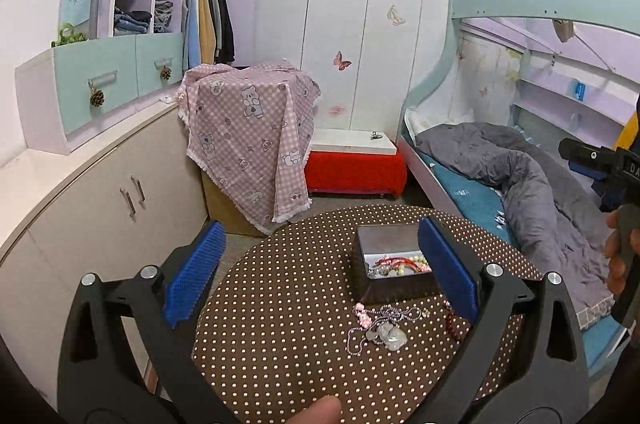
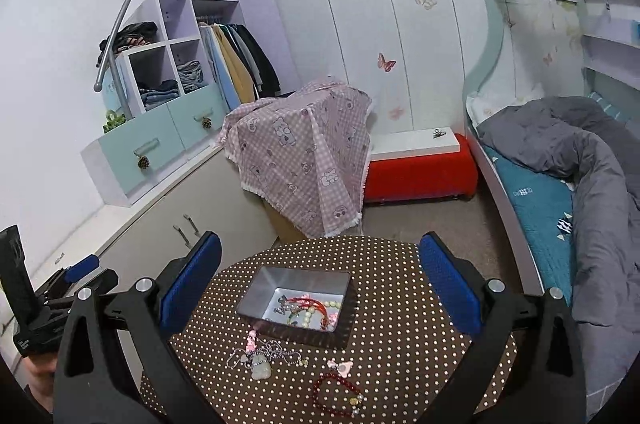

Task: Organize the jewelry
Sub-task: 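Move both tools back toward the remaining jewelry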

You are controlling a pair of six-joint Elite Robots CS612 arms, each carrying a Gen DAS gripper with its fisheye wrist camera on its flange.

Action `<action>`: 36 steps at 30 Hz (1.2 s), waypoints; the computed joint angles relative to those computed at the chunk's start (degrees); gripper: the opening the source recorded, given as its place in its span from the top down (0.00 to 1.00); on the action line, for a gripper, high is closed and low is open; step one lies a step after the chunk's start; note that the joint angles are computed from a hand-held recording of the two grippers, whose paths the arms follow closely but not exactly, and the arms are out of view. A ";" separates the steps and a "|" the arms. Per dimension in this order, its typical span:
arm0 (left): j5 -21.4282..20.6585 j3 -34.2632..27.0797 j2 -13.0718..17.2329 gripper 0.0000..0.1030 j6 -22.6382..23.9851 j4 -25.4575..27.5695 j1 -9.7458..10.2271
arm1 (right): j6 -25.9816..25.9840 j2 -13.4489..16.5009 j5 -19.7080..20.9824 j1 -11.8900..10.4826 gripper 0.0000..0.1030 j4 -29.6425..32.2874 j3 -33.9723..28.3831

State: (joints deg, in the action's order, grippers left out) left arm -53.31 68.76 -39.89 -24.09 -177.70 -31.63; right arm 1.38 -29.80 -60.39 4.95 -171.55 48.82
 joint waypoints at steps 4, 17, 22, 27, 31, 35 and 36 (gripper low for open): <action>0.18 0.87 -0.16 0.08 -0.60 0.28 -0.15 | -0.03 -1.03 -0.06 -0.20 0.07 -1.38 2.86; -4.04 1.22 1.59 0.08 -1.94 5.23 -0.14 | -3.36 -2.03 -0.26 -0.15 0.07 4.07 7.93; -7.31 -0.80 3.30 0.08 -2.37 10.23 0.27 | -5.92 -1.66 -0.21 0.27 0.07 8.06 8.07; -10.02 -3.30 5.15 0.08 -4.49 14.86 1.02 | -6.97 -1.13 -0.06 0.47 0.07 11.18 7.71; -11.21 -5.96 6.82 0.08 -5.05 18.45 1.49 | -8.63 -0.70 0.25 0.65 0.07 14.02 7.27; -11.67 -9.37 8.70 0.08 -4.83 23.12 1.76 | -10.40 -0.10 -0.80 0.96 0.07 17.30 6.23; -11.57 -10.11 9.10 0.08 -4.77 24.04 1.79 | -10.71 0.05 -1.00 0.99 0.07 17.84 5.94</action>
State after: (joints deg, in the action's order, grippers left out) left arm -64.88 58.65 -30.79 -28.87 -153.65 -29.84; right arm -9.34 -29.75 -61.40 5.94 -153.71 54.77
